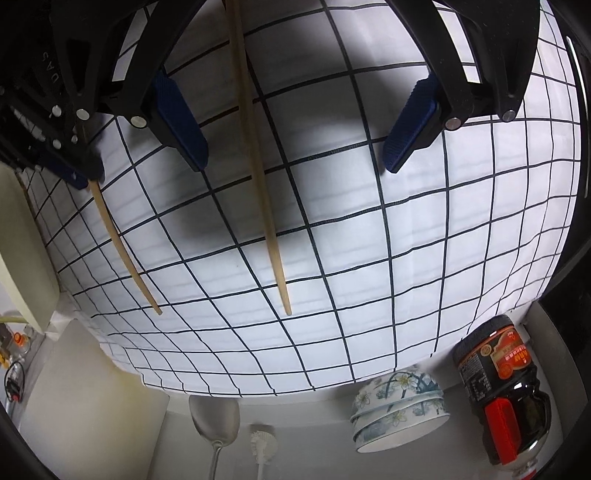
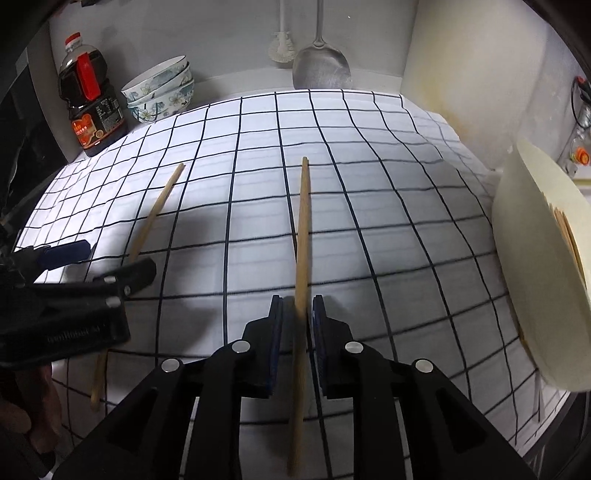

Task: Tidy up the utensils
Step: 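Close the right gripper on one chopstick while the left grasps the other, then carry both held chopsticks over the white basin with both grippers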

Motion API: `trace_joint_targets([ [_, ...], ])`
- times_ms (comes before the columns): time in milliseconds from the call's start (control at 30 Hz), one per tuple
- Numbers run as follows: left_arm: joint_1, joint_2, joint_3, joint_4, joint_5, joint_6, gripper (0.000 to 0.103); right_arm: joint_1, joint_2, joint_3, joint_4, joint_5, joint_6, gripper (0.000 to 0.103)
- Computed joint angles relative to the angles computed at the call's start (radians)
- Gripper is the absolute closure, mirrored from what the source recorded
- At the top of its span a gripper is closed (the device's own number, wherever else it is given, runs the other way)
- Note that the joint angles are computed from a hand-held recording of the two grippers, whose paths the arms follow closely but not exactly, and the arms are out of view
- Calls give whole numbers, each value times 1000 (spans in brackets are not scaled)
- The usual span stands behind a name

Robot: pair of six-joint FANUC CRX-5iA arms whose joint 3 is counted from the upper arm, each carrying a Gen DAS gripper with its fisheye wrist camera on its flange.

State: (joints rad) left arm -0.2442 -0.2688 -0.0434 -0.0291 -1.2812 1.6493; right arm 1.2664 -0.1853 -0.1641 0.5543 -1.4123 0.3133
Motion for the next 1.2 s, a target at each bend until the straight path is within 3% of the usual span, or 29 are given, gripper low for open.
trace_joint_targets([
  [233, -27, 11, 13, -33, 4, 37, 9, -23, 23, 3, 24, 18, 52, 84],
  [367, -39, 12, 16, -42, 9, 57, 14, -25, 24, 2, 23, 31, 71, 90],
  [467, -50, 14, 20, -40, 16, 53, 26, -25, 31, 10, 17, 32, 93, 95],
  [567, -57, 17, 26, -37, 20, 49, 45, -26, 33, 13, 17, 29, 106, 95],
  [667, -63, 15, 27, -33, 25, 43, 71, -29, 24, 6, 12, 39, 106, 95],
  [733, -66, 16, 28, -29, 26, 41, 95, -29, 22, 3, 13, 42, 103, 96],
  [1067, -47, 21, 41, 30, -11, 35, 96, -38, -21, 6, -47, 63, 42, 97],
  [1200, -57, 17, 74, 40, -23, 30, 96, -14, -47, 12, -19, 48, 10, 97],
])
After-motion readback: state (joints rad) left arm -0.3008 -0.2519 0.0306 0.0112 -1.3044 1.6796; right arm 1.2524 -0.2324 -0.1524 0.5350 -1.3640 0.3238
